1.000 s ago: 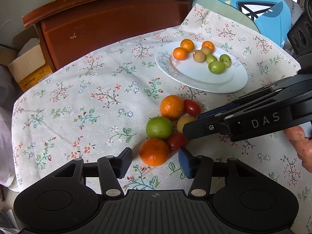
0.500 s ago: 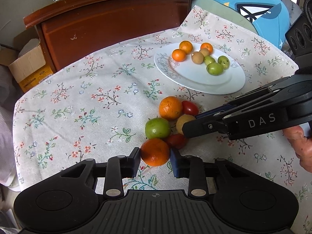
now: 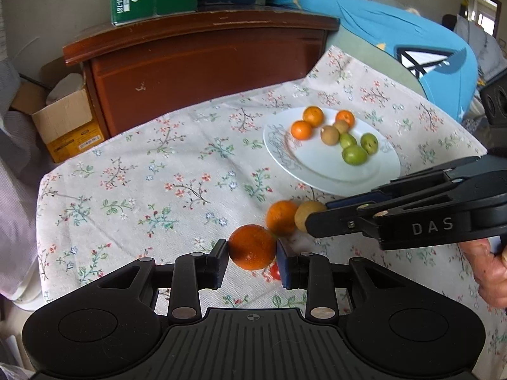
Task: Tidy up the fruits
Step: 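Close the left gripper on a tangerine while the right grasps a brown kiwi, then carry the tangerine in the left gripper to the plate while the right carries the kiwi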
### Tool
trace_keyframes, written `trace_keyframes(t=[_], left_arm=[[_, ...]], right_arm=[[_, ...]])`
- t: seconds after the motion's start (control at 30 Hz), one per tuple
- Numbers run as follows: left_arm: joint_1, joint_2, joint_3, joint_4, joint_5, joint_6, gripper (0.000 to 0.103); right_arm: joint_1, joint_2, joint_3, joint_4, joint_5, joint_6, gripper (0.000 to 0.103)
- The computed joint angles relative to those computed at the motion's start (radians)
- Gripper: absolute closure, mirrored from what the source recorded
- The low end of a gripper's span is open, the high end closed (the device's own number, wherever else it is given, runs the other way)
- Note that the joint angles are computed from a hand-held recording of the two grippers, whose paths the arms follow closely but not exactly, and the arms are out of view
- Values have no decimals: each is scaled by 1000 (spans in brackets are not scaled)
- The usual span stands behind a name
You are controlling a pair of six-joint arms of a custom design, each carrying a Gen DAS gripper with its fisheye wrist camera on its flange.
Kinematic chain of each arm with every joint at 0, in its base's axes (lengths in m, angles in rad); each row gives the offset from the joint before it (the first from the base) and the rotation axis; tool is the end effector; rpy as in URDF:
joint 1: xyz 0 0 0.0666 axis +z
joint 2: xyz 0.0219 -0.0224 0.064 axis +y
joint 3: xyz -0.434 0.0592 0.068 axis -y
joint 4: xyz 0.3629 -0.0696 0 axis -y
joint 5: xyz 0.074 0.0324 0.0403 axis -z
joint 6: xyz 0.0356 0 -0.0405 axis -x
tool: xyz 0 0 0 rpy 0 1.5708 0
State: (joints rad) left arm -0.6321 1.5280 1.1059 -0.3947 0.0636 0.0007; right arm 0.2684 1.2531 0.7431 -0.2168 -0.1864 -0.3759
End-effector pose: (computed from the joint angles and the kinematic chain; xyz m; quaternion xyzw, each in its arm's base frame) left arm 0.3834 -0.2841 0.3385 0.2997 0.8797 -0.1426 0.3405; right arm 0.3348 0.0985 0.3144 0.0107 0.9090 0.2096 0.3599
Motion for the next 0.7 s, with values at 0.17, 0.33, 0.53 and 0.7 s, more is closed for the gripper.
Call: trace_keyframes(t=[0.17, 0.33, 0.53, 0.7], left_arm=[[-1, 4, 20, 30, 10, 45, 73], [-18, 20, 51, 54, -2, 77, 73], [-35, 49, 99, 74, 1, 120, 73], [-44, 82, 144, 75, 11, 148, 73]], right_arm=[[-27, -23, 6, 10, 19, -5, 77], [-71, -48, 15, 22, 48, -9, 77], [-126, -71, 22, 28, 66, -27, 77], [-165, -80, 25, 26, 67, -50, 77]])
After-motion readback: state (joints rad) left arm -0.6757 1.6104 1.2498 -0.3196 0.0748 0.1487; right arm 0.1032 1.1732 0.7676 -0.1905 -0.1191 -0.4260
